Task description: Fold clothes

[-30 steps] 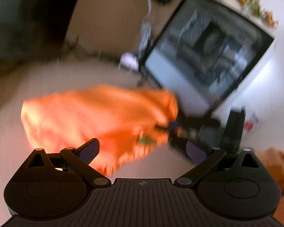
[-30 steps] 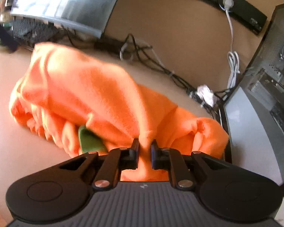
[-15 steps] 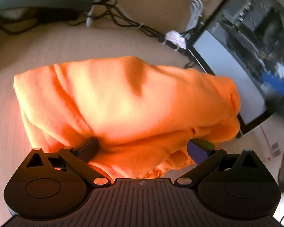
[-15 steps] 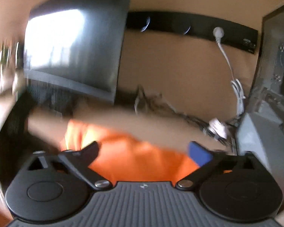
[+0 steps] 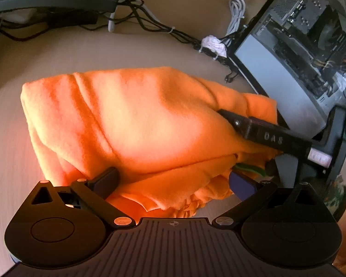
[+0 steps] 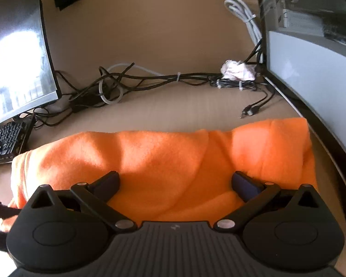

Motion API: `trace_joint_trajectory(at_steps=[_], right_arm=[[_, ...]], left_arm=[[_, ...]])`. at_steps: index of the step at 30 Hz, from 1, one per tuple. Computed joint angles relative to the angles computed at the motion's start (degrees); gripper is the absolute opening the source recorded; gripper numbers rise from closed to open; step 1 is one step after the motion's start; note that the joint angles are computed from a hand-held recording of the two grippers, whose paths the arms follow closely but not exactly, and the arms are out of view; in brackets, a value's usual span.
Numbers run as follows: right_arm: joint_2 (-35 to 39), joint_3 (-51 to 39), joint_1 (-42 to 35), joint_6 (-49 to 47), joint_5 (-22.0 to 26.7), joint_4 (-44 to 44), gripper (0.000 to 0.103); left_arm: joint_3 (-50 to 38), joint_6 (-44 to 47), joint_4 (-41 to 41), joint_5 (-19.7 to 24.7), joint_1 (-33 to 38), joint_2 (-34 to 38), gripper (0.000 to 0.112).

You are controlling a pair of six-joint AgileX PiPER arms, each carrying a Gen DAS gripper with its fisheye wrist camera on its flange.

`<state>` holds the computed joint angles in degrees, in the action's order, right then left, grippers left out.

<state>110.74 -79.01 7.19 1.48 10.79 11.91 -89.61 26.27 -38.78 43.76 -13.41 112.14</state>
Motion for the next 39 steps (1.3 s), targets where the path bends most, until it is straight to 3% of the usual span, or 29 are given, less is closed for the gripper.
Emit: trace_joint_trajectory(at_steps=[4, 9, 13, 17, 21, 26, 31, 34, 39], right_arm=[[2.1, -6.9, 2.8, 4.5, 8.4, -3.4, 0.103], [4.4, -12.9, 11.3, 26.2, 16.2, -24.0, 0.103], [7.3, -18.2, 16.0, 37.0, 22.7, -33.0, 0.103], [9.5, -21.9, 18.2, 38.5, 27.0, -37.0, 0.103], [9.3, -26.3, 17.7, 34.7, 32.5, -34.2, 0.103], [1.2, -16.9, 20.0, 52.8, 30.2, -49.3, 0.103], [3.6, -15.7, 18.9, 46.4, 32.7, -46.7, 0.103], [2.8, -11.4, 17.4, 46.9, 26.5, -47.6, 0.103], [3.6, -11.0, 17.6, 47.2, 24.9, -50.8, 0.103]], left_arm=[[3.7, -0.9, 2.4, -1.7, 1.4, -2.6, 0.103], [6.3, 2.9, -1.4, -0.2, 7.2, -3.6, 0.103], [7.9, 10.6, -8.0, 1.7, 11.9, -3.5, 0.103], [9.3, 14.8, -13.9, 3.1, 14.5, -3.2, 0.103], [7.9, 15.1, -13.3, 5.1, 14.6, -2.6, 0.103], [6.2, 13.1, -12.2, 6.1, 14.7, -1.6, 0.103], [8.3, 10.8, -11.1, 1.5, 12.7, -3.0, 0.103], [9.6, 8.6, -10.0, -1.5, 11.4, -3.9, 0.103], [10.6, 4.6, -5.8, -4.7, 9.1, -5.0, 0.103]])
